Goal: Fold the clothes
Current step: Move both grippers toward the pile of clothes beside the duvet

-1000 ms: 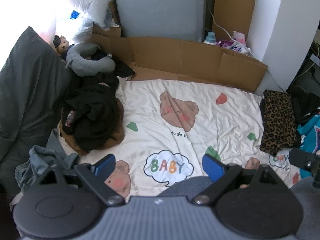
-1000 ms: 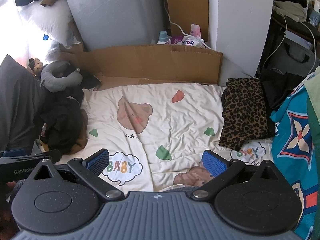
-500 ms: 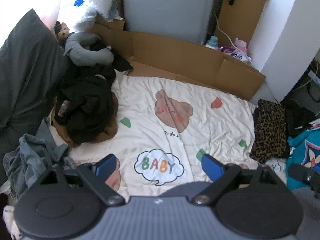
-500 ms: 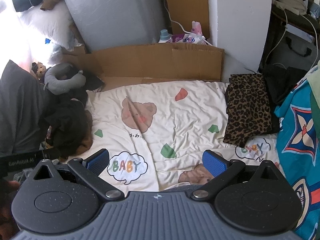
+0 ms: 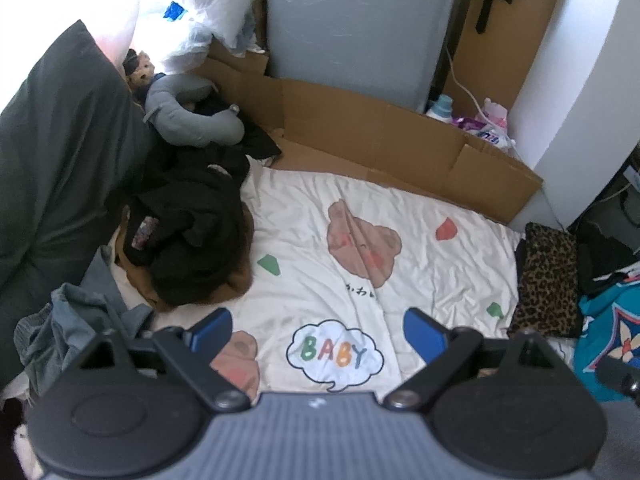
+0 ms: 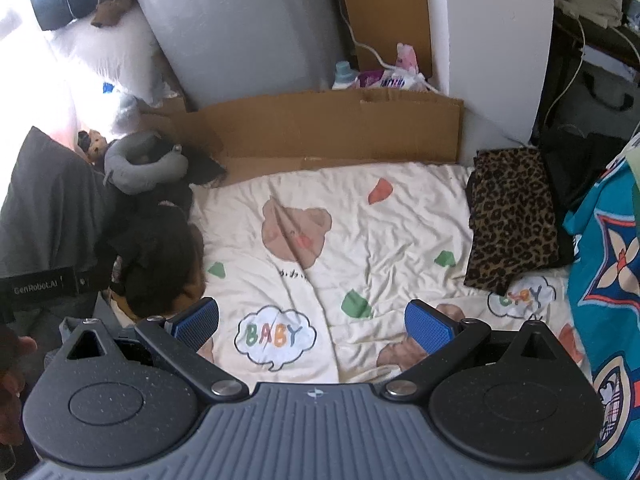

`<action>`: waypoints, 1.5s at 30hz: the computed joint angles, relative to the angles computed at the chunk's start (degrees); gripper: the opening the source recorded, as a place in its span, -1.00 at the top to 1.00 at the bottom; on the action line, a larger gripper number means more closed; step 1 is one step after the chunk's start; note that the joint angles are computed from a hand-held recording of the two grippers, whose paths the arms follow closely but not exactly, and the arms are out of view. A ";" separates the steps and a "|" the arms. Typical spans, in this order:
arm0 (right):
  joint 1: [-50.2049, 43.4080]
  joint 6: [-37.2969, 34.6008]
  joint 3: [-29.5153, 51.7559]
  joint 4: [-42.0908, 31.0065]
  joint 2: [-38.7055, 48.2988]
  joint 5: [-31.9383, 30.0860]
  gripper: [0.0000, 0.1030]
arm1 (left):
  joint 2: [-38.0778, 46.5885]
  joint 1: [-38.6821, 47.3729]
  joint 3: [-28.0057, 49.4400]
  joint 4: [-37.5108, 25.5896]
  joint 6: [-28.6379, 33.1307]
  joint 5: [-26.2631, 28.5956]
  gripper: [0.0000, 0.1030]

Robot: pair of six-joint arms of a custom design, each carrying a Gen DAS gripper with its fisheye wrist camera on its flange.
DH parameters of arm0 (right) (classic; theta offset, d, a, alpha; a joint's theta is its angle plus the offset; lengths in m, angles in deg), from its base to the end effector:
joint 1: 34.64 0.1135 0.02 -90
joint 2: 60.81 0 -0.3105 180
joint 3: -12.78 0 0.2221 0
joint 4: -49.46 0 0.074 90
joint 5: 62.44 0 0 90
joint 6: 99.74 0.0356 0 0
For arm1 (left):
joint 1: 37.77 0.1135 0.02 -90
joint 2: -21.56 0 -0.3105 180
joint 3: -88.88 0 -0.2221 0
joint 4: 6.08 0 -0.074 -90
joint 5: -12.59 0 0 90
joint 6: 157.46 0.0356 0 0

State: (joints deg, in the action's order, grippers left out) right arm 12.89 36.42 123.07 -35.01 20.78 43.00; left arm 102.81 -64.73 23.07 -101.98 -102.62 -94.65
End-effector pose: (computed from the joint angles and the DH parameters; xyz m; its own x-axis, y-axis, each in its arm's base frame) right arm 0.1625 0.1635 0.4378 -0.8266 0.1267 -0.5484 -0.0198 0.9672 0.2533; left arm 0.1904 -0.0850 0.4450 -0.8292 -0.1953 -0.5237 -0.2014 0.9784 -0.0460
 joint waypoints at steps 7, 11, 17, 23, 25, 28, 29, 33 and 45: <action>-0.25 -0.55 3.03 -0.88 1.56 0.45 -0.99 | -0.58 1.72 0.20 -0.05 1.23 0.48 -0.83; -0.16 -0.27 4.11 -1.47 2.20 1.29 -0.99 | -0.86 3.30 0.65 0.02 2.29 0.51 -0.83; 0.24 -0.71 4.41 -0.44 2.19 2.79 -0.99 | -1.35 7.18 1.02 0.50 4.60 1.64 -0.83; -0.78 0.01 2.81 2.42 0.96 1.85 -0.99 | -2.69 11.93 -1.06 2.14 7.52 3.33 -0.84; -0.65 0.08 2.97 2.60 1.25 2.24 -0.99 | -3.12 14.25 -1.66 2.82 8.72 4.22 -0.84; -0.15 -0.08 2.38 3.69 1.24 3.17 -0.99 | -3.44 17.33 -2.17 3.82 10.59 4.91 -0.84; -0.02 -0.38 1.97 4.47 1.16 3.20 -0.99 | -3.39 17.98 -2.14 4.15 11.16 4.89 -0.84; 0.88 -0.89 1.16 6.18 1.68 4.90 -0.98 | -3.23 21.64 -3.07 6.04 13.69 6.32 -0.84; 1.13 -4.04 -4.41 17.11 2.94 5.79 -0.97 | -2.98 32.15 -9.22 13.91 20.43 11.53 -0.84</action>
State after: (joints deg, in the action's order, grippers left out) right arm 14.02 32.38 118.67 -17.90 23.72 48.78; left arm 99.83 -32.57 13.84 -88.07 -82.19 -83.12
